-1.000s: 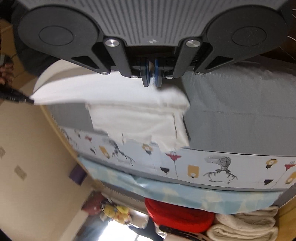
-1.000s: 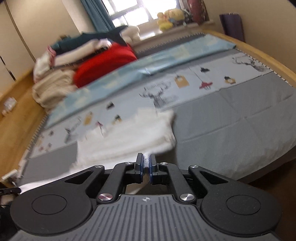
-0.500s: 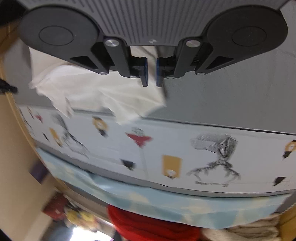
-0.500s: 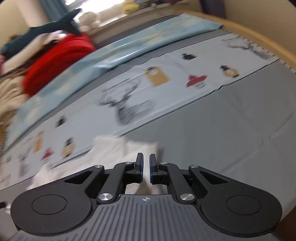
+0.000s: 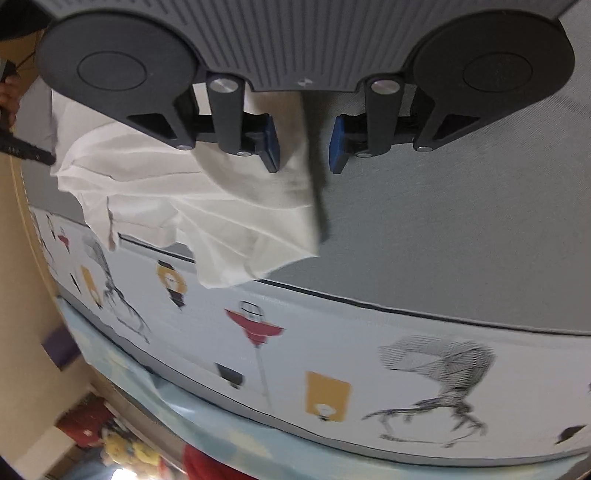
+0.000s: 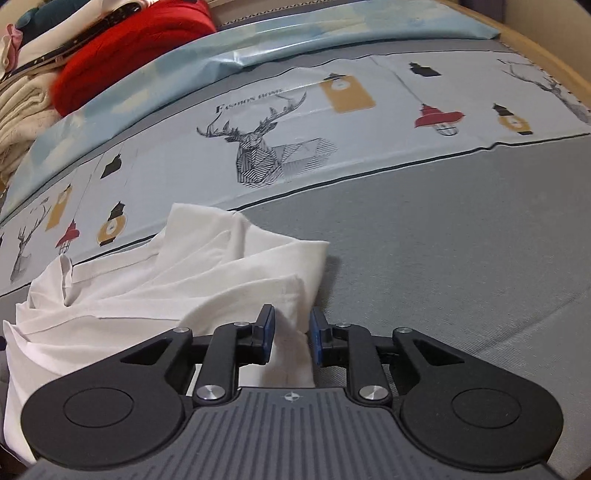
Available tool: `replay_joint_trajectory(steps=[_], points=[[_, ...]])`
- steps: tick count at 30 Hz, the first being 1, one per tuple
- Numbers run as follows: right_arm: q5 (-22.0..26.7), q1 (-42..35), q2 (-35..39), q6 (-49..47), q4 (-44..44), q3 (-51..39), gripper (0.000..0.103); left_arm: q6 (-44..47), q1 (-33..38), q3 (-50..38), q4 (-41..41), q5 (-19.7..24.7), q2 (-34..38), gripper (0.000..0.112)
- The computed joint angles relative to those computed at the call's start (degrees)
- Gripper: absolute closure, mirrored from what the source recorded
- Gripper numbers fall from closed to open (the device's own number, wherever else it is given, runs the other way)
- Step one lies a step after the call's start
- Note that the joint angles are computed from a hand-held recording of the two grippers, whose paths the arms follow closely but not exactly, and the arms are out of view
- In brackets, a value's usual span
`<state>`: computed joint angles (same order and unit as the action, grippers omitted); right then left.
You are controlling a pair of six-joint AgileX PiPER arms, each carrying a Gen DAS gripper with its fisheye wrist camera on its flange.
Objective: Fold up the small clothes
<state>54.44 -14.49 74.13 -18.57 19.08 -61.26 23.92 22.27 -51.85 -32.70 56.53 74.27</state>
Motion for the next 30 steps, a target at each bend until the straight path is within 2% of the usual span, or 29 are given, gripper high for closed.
replay_joint_trajectory(steps=[4,5,6,10,15,17,21,24,25,28,30], points=[[-2.0,3.2,0.7,1.5,-1.9,0.5,0.081,-0.5,-2.6,0.2,0.4,-1.5,0.6,0.080],[-2.3,3.6,0.7,1.8,-2.2,0.5,0.084,-0.3,-3.0,0.0,0.4,-1.8,0.3,0.094],[-3.2,4.0,0.5,2.2,-2.6,0.7,0.095,1.1,-2.8,-0.3,-0.7,-1.6,0.1,0.107],[-6.1,3.7,-1.8,0.0,2.1,0.5,0.097,3.0,-2.9,-0.9,-2.7,-4.9,-3.5,0.108],[-16.4,5.0,-4.4,3.5,4.9,1.0,0.098,-3.0,-5.3,-0.8,-0.8,-15.6,-5.4,0.108],[-20.5,6.8,-3.5,8.8,1.6,0.6,0.098,-7.2,-8.1,-1.5,2.6,-18.8,-4.6,0.108],[-24.2,12.5,1.2,26.0,-13.4,-2.0,0.098,-15.8,-12.5,-3.3,10.2,-21.2,-1.5,0.108],[-24.8,16.3,4.7,35.9,-22.7,-3.7,0.097,-22.3,-13.6,-5.9,14.8,-19.6,1.6,0.104],[-23.8,17.4,6.3,38.5,-25.3,-4.8,0.096,-22.2,-12.7,-6.6,14.2,-18.2,2.4,0.104],[-18.5,19.8,9.4,45.0,-32.5,-7.5,0.091,-17.6,-9.0,-7.5,9.1,-13.7,3.1,0.104],[-17.0,19.5,9.2,43.0,-30.9,-7.9,0.091,-12.7,-6.4,-7.5,5.5,-9.8,2.7,0.103]])
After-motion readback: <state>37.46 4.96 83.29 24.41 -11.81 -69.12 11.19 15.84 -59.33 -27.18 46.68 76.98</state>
